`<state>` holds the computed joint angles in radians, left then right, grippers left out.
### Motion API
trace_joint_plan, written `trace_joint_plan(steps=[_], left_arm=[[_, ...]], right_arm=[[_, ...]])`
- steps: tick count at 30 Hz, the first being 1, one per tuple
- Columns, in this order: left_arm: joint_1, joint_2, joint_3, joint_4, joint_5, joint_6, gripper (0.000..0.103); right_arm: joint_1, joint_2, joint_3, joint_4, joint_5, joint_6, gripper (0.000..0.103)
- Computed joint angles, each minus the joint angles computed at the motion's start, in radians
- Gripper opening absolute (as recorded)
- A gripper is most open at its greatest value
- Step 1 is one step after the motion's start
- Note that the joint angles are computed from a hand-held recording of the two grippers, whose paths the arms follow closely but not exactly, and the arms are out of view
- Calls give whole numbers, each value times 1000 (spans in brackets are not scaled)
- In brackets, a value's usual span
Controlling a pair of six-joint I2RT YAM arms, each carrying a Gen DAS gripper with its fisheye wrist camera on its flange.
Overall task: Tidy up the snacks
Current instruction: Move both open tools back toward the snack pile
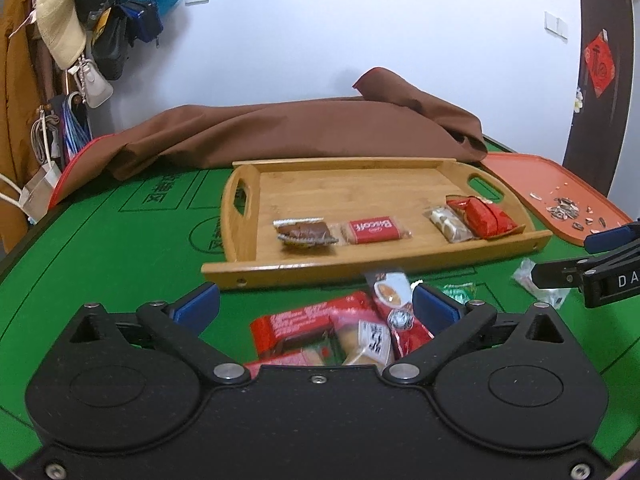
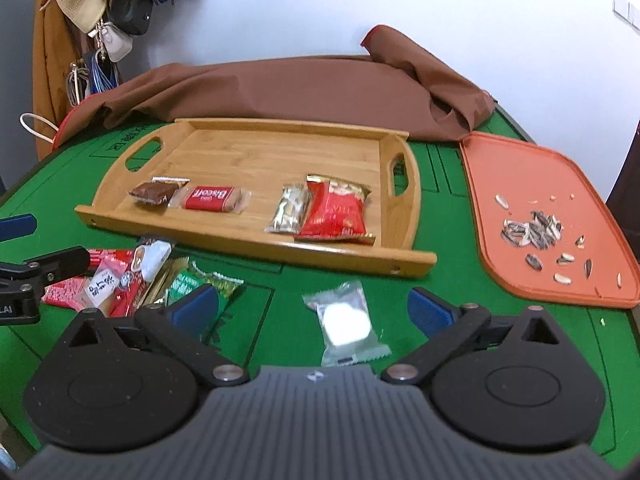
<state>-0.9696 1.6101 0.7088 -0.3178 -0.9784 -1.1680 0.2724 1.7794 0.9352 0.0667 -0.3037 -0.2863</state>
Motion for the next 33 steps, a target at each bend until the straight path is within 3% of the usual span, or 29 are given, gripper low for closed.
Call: trace_joint_plan(steps=[14, 33], left_arm=[[-55, 18, -39, -74, -5, -174, 102], [-49, 51, -64, -48, 32, -217, 102]], right_arm=[[-9, 19, -36, 24, 11, 1, 103], [-7, 101, 2, 23, 34, 16, 103]])
